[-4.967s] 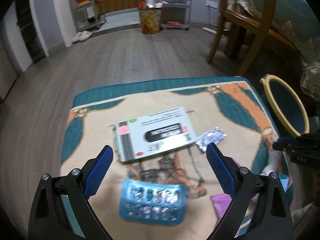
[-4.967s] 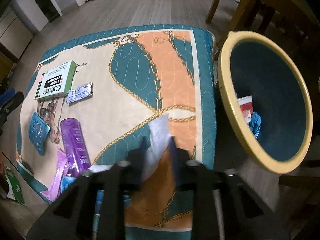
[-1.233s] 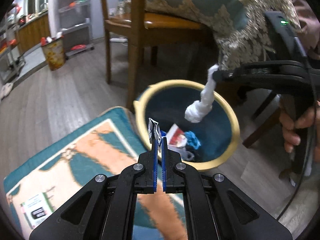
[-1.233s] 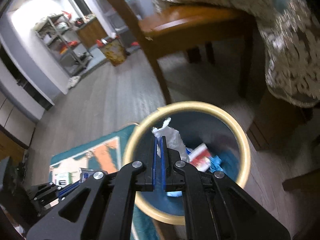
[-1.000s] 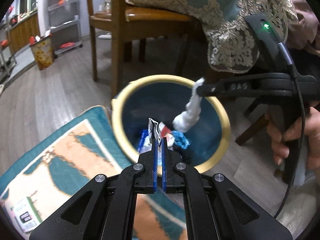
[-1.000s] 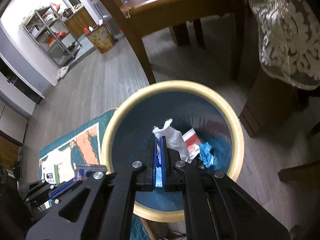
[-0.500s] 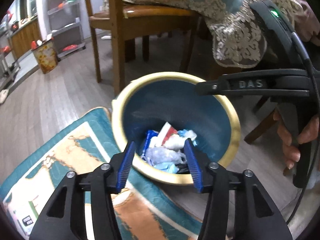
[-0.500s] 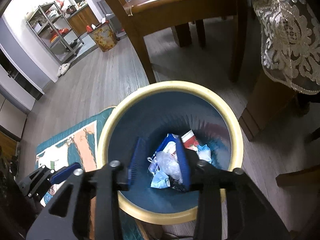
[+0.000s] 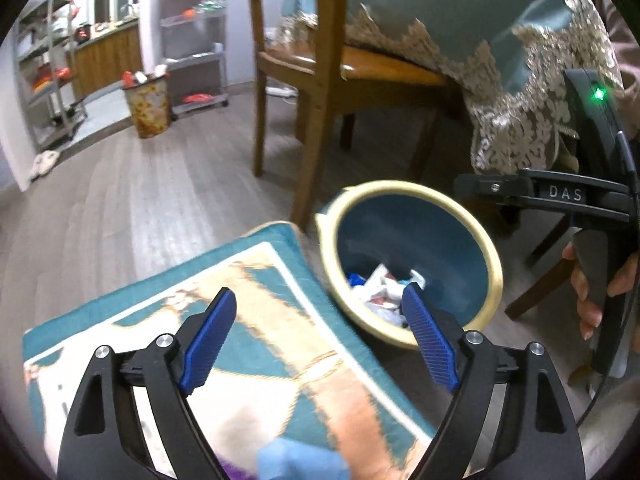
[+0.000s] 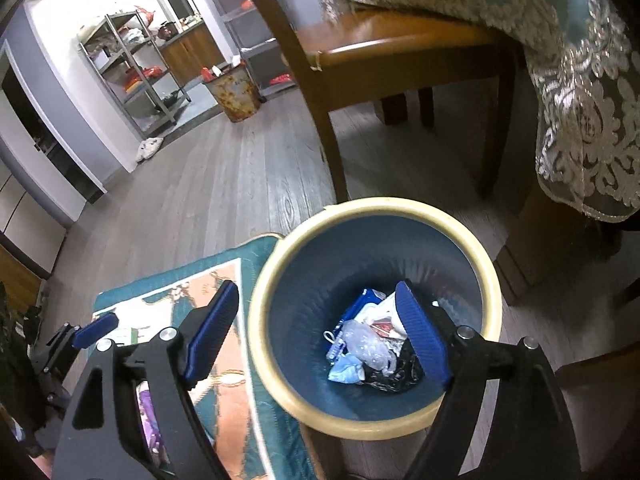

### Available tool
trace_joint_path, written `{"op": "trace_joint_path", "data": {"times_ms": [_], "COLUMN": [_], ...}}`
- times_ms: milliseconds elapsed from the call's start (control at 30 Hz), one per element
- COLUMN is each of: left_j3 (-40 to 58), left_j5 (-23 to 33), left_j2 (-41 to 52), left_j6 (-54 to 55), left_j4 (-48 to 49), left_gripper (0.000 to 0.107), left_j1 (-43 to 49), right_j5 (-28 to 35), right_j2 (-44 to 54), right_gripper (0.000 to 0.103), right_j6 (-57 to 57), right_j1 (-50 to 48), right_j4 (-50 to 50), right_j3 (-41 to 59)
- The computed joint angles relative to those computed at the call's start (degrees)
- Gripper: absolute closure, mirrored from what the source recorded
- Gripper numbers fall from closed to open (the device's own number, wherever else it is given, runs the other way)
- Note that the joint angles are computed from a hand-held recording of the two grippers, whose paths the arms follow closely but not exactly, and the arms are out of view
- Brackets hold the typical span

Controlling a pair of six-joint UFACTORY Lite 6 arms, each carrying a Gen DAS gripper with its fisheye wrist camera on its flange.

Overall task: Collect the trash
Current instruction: 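Carry the tissue and sachet over the bucket and open both grippers, then move both open grippers back over the cushion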

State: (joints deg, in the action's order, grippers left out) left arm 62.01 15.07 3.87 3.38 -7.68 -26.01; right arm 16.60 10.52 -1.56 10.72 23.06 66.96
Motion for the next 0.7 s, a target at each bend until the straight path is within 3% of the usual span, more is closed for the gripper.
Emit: {"op": "trace_joint_path", "data": {"times_ms": [267,433,633,700], "left_j3": [-9.15,-13.45,-18.03,-19.3], "left_j5": [4.63,7.55,10.2,11.22], "left_j2": [-14.24,-20.61,-23.62,-23.14], "left_j6": [11.02,21.86,36.74,41.75], "left_j4": [-7.45,-14.65,-22.35,-24.31], "left_gripper": [0.019,0.016,0.016,0.016], "left_j1": [13.25,24.06,37.79,43.08], "right_j5": [0.9,1.6,4.15,4.56], "right_j2": [-1.17,1.88,7.67,9.73], "right_gripper": [0.017,0.016,0.014,0.014], "right_j6": [17.98,24.41,34.57,32.26], "right_j1": [8.97,15.99,25.54,28.03], "right_j4": [-16.35,-20.38,-31.35,-28.5], "right_j3": [2.23,4.73,8.49,8.4]}}
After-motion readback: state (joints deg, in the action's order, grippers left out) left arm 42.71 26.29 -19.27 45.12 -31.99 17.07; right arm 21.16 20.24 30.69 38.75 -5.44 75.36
